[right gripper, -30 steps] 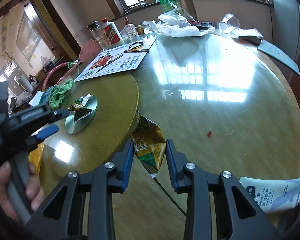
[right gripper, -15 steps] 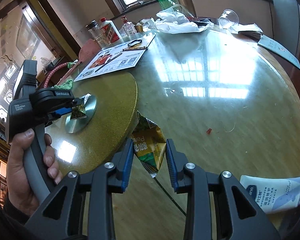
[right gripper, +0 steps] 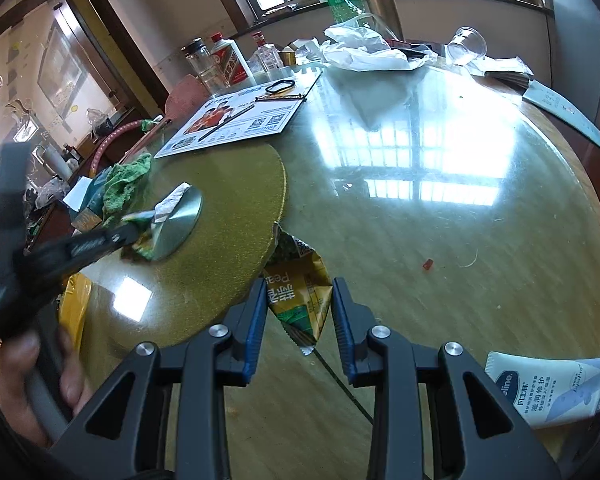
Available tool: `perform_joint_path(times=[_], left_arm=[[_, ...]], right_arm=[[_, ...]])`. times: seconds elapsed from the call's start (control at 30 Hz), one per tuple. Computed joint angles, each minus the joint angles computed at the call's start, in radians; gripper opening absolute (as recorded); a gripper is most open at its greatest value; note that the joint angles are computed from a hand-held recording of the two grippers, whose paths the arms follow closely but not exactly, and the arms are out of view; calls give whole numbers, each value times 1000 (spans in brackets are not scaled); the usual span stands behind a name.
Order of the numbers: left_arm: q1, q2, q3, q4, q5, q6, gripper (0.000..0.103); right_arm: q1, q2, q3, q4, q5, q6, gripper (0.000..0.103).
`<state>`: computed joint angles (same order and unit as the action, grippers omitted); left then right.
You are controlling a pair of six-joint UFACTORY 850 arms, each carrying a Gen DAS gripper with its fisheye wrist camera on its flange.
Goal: Organize snacks
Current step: 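Carry both sachets over the tray and open both tools to release them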
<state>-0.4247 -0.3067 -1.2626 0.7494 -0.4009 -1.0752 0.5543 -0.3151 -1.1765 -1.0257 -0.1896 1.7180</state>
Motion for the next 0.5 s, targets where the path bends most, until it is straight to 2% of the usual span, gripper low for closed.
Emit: perform_joint_path(times=[0.13,0.33,0.43,0.5], left_arm=[[-15,74,79,131,-3,-110,5],[-22,164,172,160,12,-135,5],[-25,219,223,176,18,-150,5],[-21,259,257,171,30,-150,5]], right_arm=[[9,-5,-10,2,-17,-13,34],[20,-3,-9,-77,-11,52,34],[30,1,-6,-172,-6,140,34],[37,2,-10,-126,-4,97,34]])
